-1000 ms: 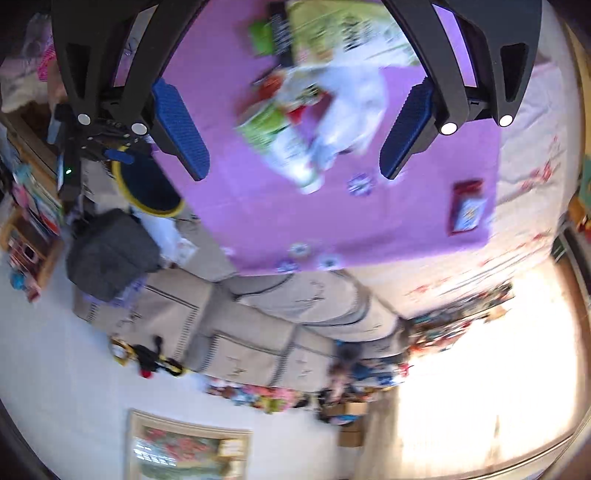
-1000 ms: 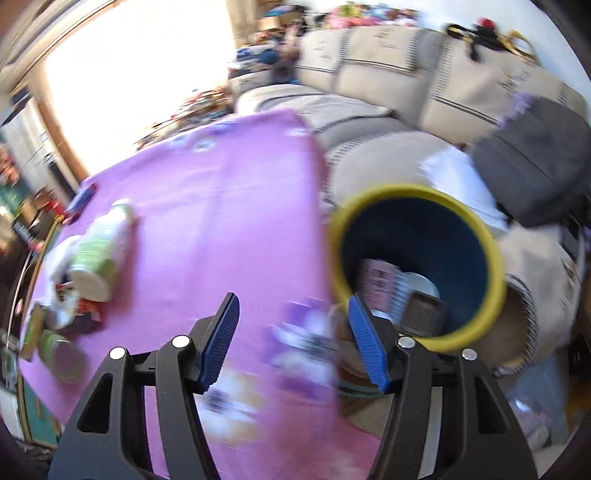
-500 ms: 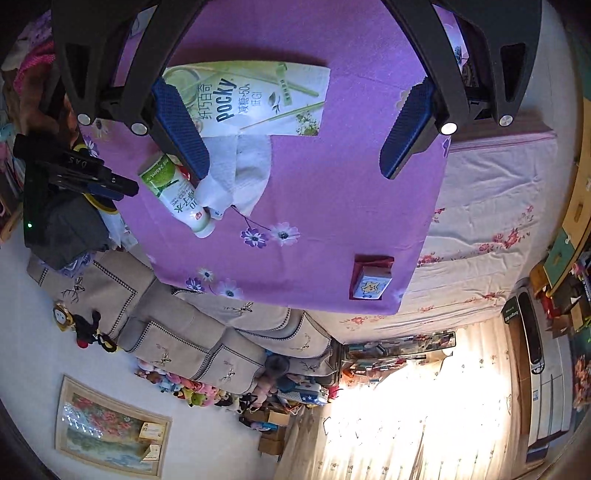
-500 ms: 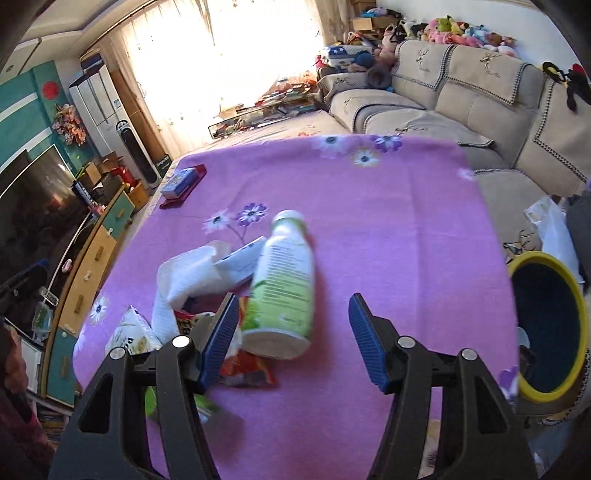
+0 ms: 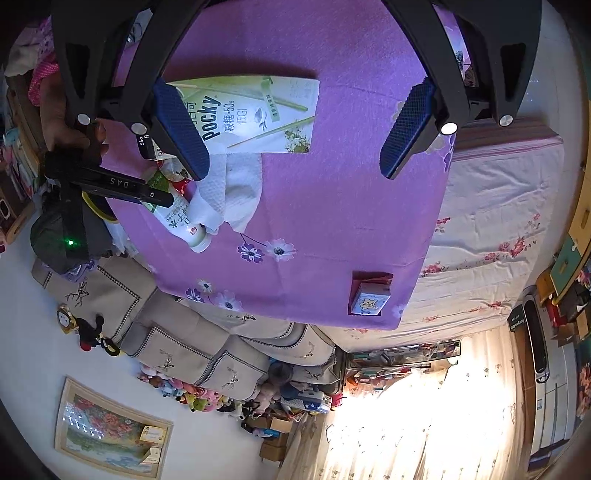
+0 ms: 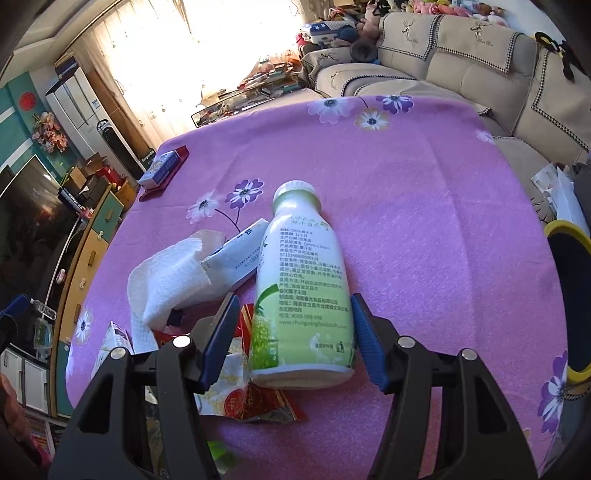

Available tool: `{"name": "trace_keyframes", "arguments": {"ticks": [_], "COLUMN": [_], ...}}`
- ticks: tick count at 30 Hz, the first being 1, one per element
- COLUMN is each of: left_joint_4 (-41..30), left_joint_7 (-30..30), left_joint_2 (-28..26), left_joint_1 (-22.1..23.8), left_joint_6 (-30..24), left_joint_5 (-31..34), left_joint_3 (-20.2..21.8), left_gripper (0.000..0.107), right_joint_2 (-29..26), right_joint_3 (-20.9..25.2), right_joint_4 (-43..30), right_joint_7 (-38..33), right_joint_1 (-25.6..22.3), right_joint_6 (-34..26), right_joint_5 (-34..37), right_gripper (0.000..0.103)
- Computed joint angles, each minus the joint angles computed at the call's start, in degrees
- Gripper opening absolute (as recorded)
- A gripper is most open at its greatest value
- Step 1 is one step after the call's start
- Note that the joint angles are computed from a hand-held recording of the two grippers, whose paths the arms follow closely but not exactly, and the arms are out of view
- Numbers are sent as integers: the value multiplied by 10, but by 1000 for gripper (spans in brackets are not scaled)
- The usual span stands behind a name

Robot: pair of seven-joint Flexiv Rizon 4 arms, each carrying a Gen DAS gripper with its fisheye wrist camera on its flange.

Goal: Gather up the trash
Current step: 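Reach the right gripper to the green-labelled drink bottle and grasp it, then carry the drink bottle with the right gripper into the bin and release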

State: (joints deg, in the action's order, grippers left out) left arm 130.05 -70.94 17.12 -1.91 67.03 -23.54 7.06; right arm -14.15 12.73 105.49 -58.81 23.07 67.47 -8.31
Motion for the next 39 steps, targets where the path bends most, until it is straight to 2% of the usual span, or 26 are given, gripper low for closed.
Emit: {"name": "trace_keyframes", "arguments": {"ticks": [4, 7, 14, 25, 33, 36, 39], "left_joint_4": [2, 3, 1, -2, -9, -13, -17], "left_joint_7": [5, 7, 9, 2, 0, 0, -1], "left_joint_2": [-3, -3, -5, -3, -5, -9, -14], "left_joint_1": [-3, -4, -7, -9, -16, -20, -25], "left_joint_6": [0, -2, -4, -1, -1, -1, -2], "left_joint_5": [-4, -4, -2, 12, 20, 20, 21], "left_joint_3": [0, -1, -5, -9, -16, -19, -23], "left_gripper": [92, 92, 92, 92, 92, 92, 92], "right_joint_2": [-6, -9, -3, 38, 102, 132, 146], "right_joint_3": [-1, 2, -6, -14, -32, -52, -65], "right_joint_4": [-4, -5, 5, 48, 105, 138, 155], "right_joint_7": [6, 3, 10, 39, 78, 137, 170], "right_joint_1": [2, -1, 5, -6, -40, -73, -113], "right_joint_6": [1, 3, 9, 53, 84, 83, 63], "right_joint_5": [2, 9, -10, -42, -79, -139, -167], "right_gripper": [58, 51, 50, 49, 49, 49, 49]}}
